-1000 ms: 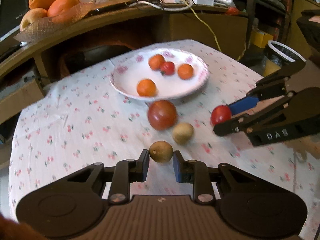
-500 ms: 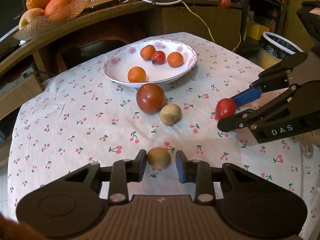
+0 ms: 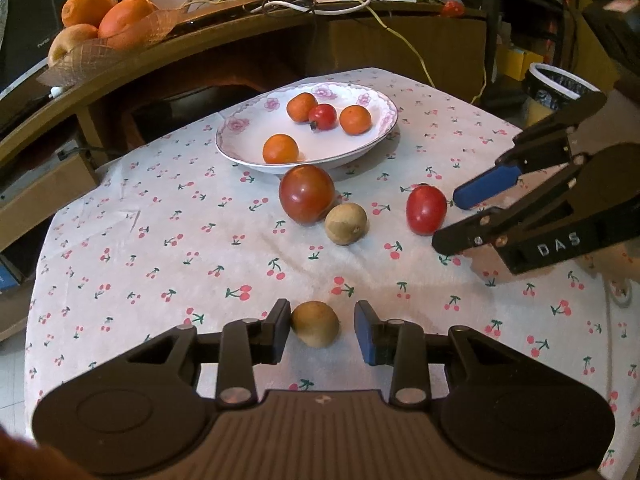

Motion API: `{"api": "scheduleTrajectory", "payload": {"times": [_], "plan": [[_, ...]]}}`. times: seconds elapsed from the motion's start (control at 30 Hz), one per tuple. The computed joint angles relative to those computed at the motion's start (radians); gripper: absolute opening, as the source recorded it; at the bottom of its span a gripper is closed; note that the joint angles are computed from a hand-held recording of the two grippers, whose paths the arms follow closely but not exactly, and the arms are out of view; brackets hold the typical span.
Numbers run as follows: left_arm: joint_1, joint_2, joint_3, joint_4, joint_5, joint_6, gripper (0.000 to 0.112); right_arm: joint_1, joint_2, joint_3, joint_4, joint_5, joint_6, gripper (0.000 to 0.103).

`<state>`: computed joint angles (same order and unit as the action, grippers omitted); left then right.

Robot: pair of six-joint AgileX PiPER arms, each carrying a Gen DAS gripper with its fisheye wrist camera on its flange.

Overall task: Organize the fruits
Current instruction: 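Grasp a brown kiwi-like fruit with the left tool while the right tool grasps a red tomato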

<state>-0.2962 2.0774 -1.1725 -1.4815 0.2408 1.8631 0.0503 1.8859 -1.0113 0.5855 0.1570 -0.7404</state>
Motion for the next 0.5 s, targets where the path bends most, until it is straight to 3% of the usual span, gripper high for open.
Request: {"api": "scheduleTrajectory", "payload": {"times": [0.5], "plan": [[0.004,-0.015,0.035,-0.121,-0.011,0.099,0.039,0.016,0.049,-0.052,-0.033,-0.023,0.041,0.044]]}}
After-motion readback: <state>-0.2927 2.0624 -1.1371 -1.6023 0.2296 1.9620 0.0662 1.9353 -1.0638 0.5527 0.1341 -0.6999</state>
